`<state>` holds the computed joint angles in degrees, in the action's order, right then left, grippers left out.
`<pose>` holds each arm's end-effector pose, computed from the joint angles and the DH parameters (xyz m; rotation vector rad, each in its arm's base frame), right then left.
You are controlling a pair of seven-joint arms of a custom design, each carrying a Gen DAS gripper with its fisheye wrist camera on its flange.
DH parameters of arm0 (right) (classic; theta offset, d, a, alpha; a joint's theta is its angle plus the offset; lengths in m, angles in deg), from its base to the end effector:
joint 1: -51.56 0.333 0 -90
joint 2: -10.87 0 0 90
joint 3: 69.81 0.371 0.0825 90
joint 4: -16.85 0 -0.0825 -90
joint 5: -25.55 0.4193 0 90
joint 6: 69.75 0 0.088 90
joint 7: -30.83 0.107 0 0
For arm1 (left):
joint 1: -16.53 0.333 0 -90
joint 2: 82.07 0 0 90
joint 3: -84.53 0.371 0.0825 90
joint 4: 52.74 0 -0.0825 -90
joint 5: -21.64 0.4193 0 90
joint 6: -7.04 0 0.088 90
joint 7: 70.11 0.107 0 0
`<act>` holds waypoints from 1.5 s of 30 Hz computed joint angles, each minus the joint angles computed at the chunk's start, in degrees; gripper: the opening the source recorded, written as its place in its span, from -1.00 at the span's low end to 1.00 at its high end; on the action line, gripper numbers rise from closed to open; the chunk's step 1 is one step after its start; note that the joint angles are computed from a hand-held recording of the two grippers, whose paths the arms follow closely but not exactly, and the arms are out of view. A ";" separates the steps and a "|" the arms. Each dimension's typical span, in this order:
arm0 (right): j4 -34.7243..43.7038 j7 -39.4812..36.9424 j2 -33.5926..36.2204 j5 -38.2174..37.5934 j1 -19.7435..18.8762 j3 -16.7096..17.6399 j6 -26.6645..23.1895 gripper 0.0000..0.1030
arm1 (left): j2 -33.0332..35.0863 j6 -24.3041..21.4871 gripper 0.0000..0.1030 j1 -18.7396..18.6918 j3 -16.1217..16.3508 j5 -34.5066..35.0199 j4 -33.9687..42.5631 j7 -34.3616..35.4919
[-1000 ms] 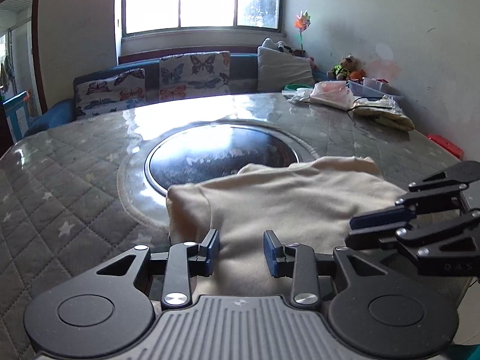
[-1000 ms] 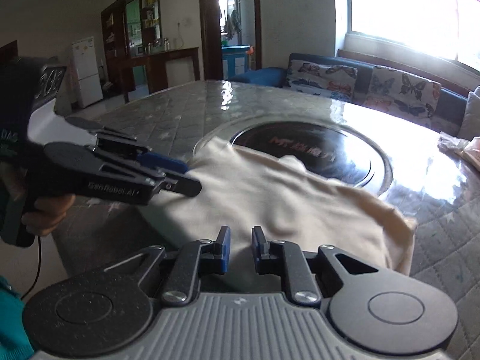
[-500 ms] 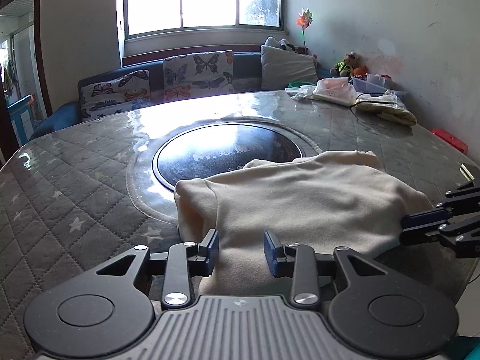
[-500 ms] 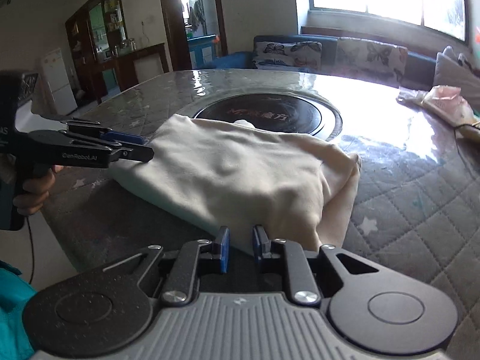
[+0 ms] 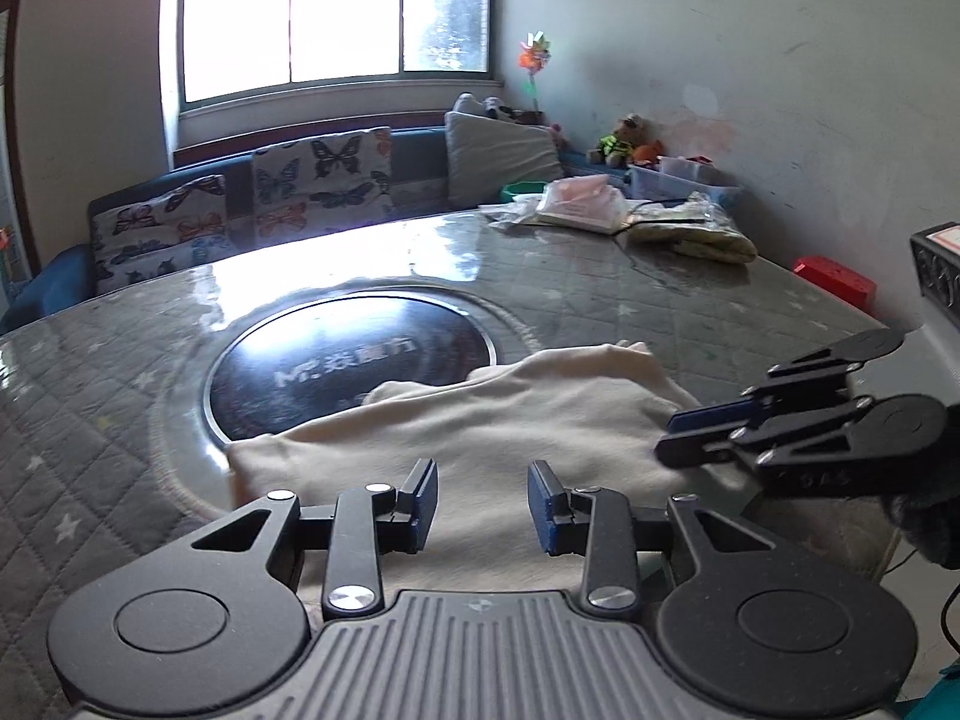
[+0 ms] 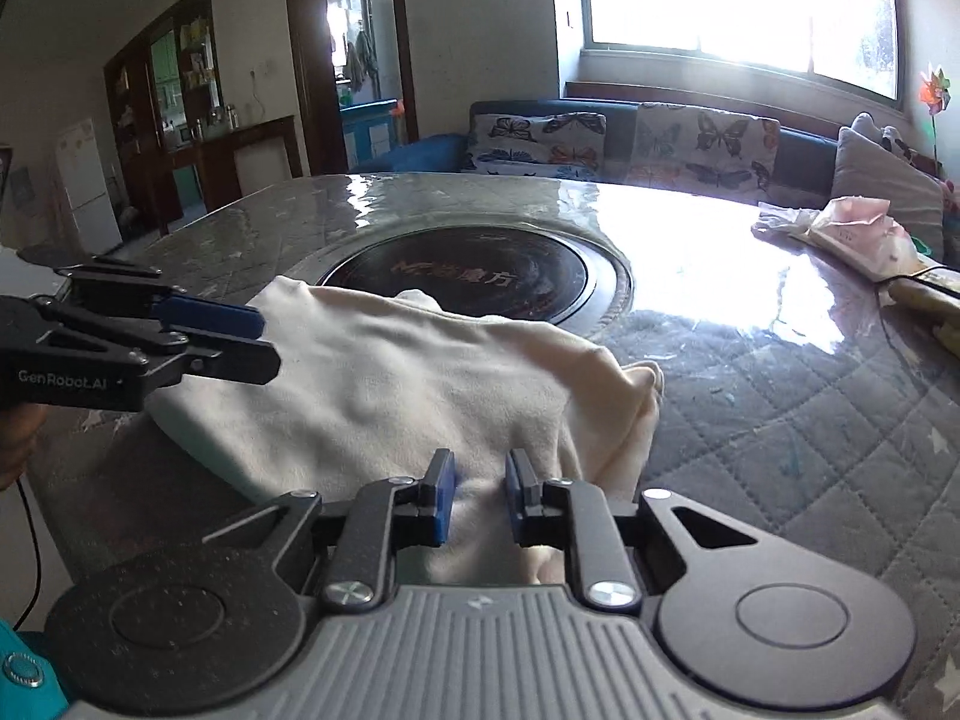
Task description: Fold clothes
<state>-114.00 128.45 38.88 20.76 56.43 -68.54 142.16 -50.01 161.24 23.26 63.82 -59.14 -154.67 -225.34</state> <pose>0.6087 0.0756 0.2665 -1.6818 1.5848 -0.6955 0.7191 -0.1136 0.2980 -0.8256 2.4051 -1.2701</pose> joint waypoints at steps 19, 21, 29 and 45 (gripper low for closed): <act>7.79 0.80 3.65 1.64 -1.77 -0.74 -2.20 -0.68 | 2.68 -0.73 -0.25 -1.09 -3.10 10.82 0.35 -6.20; 8.50 1.44 4.05 0.43 -2.69 0.10 -1.83 -0.68 | 2.68 -0.94 -0.24 -0.60 -3.51 11.16 0.46 -6.79; 11.32 2.75 6.00 1.93 -2.37 -0.11 -4.96 -0.67 | 3.06 2.50 -0.20 1.07 -4.01 7.30 2.30 -7.15; 9.09 1.42 4.91 2.21 -0.27 -0.40 -3.04 -0.25 | 10.68 11.87 -0.10 2.60 -5.29 20.33 11.37 -26.33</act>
<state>-104.90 129.87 43.79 22.96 56.16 -68.94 139.13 -39.33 173.11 25.86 58.53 -38.81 -143.30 -251.67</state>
